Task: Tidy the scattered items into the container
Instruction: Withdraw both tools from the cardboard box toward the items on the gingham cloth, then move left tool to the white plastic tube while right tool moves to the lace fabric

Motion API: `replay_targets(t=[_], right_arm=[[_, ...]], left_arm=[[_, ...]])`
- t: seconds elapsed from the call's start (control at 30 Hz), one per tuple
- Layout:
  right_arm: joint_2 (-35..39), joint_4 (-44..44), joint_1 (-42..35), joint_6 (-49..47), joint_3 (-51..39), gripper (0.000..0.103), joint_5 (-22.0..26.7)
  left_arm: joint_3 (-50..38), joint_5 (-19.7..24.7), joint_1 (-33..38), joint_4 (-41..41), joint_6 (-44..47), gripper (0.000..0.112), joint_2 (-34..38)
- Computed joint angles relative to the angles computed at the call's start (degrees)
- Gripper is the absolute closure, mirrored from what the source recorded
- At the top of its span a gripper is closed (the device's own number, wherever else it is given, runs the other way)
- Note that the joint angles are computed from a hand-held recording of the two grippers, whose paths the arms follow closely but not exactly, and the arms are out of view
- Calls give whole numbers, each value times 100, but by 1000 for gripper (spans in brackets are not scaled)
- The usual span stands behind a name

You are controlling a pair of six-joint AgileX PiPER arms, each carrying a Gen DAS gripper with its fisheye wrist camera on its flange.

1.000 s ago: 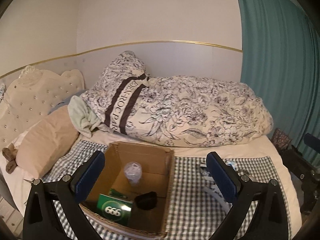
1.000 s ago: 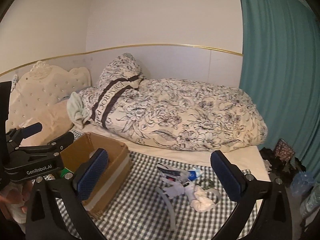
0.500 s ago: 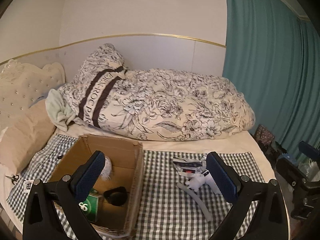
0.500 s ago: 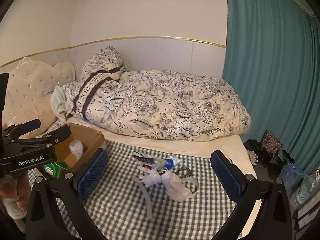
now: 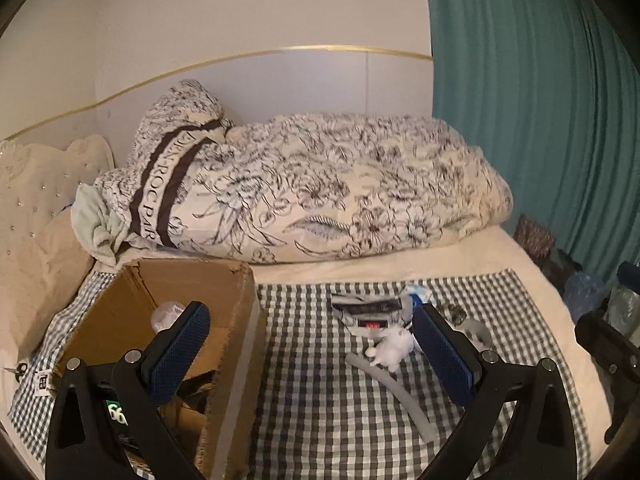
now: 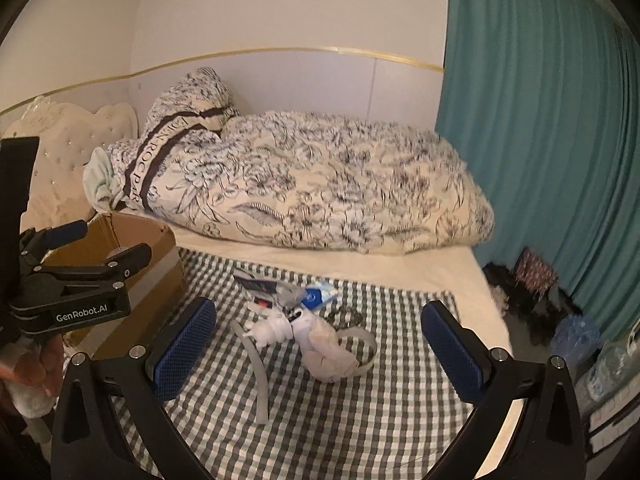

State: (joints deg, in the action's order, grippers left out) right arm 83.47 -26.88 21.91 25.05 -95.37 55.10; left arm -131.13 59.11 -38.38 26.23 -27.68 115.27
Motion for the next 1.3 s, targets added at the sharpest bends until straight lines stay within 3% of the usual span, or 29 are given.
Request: replay_targets(t=[0.2,0.3,0.63,0.9,1.07,1.3], right_arm=[[118,238,-392,-42,326,0,-242],[88,339,-502,-180,633,0,-655],[303,141,-763,-32,1280,2,-1474],[720,456,-1032,-391,1246,2,-1568],[992,687,-1119,-619,1181,5,-1529],[1339,1037,-1286,-905,1075,11,-1486]], left_arm=[[-176,65,-84,-72,147,9,386],[-427,216,-76,-270,228,9,659],[450,-193,-42,-806,440,9,1007],[280,-360,36,-1522,982,9,1434],[-58,-209,-97,-1284,977,9,1792],[-545,-36,-7,-1787,1084,9,2122]])
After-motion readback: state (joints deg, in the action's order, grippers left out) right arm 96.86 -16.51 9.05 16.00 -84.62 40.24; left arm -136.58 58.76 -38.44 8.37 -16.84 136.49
